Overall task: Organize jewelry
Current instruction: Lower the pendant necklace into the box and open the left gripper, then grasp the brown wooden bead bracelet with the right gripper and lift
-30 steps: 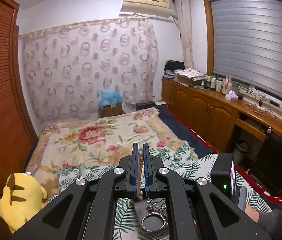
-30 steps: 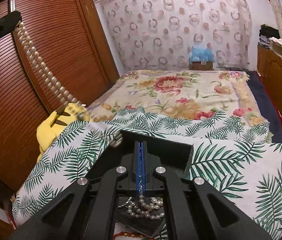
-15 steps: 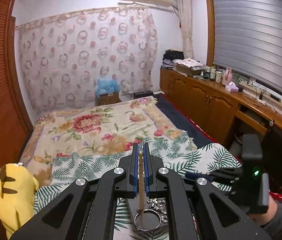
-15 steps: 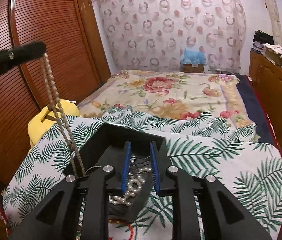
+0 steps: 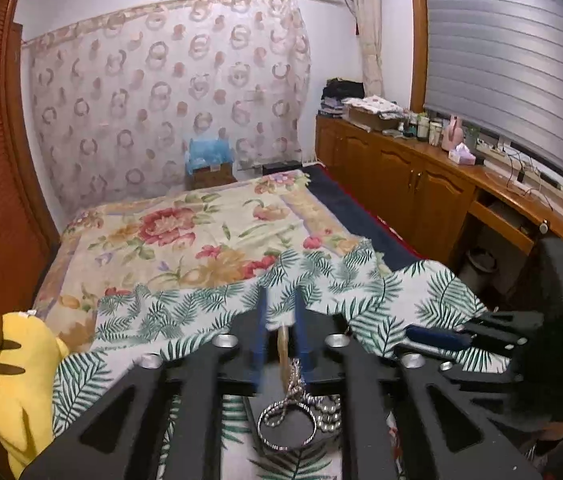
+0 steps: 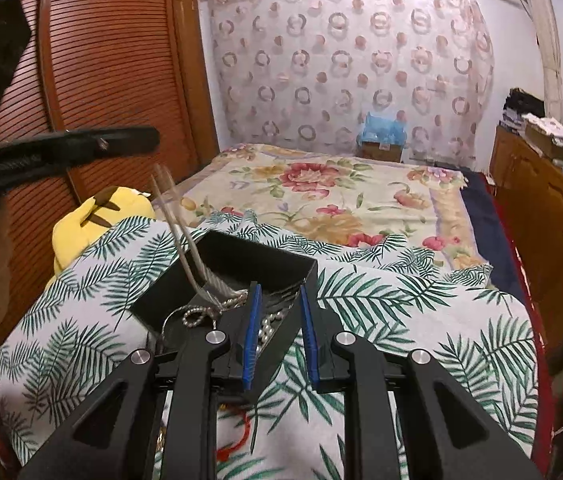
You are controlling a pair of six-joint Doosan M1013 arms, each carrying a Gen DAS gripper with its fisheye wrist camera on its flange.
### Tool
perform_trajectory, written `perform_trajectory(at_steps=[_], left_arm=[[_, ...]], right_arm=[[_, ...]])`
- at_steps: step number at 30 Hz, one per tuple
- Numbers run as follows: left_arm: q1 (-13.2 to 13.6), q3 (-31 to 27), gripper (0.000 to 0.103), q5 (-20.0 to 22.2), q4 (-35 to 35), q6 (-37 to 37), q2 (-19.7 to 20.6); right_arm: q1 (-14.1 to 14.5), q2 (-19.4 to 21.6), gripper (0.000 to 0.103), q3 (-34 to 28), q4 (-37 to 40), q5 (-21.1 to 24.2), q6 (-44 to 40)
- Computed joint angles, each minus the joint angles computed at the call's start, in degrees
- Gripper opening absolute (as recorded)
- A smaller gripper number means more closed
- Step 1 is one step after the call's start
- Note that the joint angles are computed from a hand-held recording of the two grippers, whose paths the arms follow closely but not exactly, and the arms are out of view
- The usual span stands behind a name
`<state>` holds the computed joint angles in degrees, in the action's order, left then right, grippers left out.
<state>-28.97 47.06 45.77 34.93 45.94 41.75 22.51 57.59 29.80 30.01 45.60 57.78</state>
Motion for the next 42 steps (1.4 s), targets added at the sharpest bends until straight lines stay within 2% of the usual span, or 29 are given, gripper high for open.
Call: perform_trajectory(at_steps=[6, 13, 17, 20, 22, 27, 29, 32, 37, 42], left_arm=[[-0.9, 7.5, 0.023, -2.3, 2.4, -4.0, -3.3], [-2.6, 16.4, 0.040, -4.6, 6.2, -8.4, -6.8], [-3.2, 20.0, 0.044, -6.0, 5.6, -9.7, -8.2], [-3.5, 22.2, 0.048, -7.0, 5.1, -11.1, -9.1], [-3.8, 23.9, 0.052, -7.7, 5.6, -13.2, -9.8], [-4.7, 26.4, 0.070, -6.2, 8.7, -18.3, -10.7], [-4.9, 27.6, 0.081, -6.2, 9.7, -20.2, -11.3], [-5.3, 29.2, 0.088, -6.4, 11.2, -22.9, -12.0], [-5.7, 30.7, 0.091, -5.6, 12.6, -24.8, -12.5], [-5.9, 31.9, 0.091, -6.0, 12.4, -26.4, -12.8]], right_arm=[[-0.2, -6.4, 0.022, 12.2, 4.5, -5.1, -7.0], [-0.6, -11.9, 0.022, 23.8, 10.4, -8.3, -13.6], [-0.5, -14.0, 0.022, 28.5, 11.3, -9.9, -15.4], [-0.4, -14.7, 0.022, 30.4, 11.4, -9.2, -15.2], [-0.3, -14.9, 0.022, 31.3, 11.6, -9.0, -15.7], [0.1, -14.6, 0.022, 31.4, 10.2, -8.4, -14.4], [0.2, -14.3, 0.022, 31.1, 10.1, -8.2, -14.4], [0.4, -13.8, 0.022, 30.2, 8.9, -7.2, -13.4], [1.0, -12.1, 0.022, 26.8, 5.4, -3.9, -12.3], [1.8, -8.8, 0.022, 20.6, 1.0, 2.9, -10.0]])
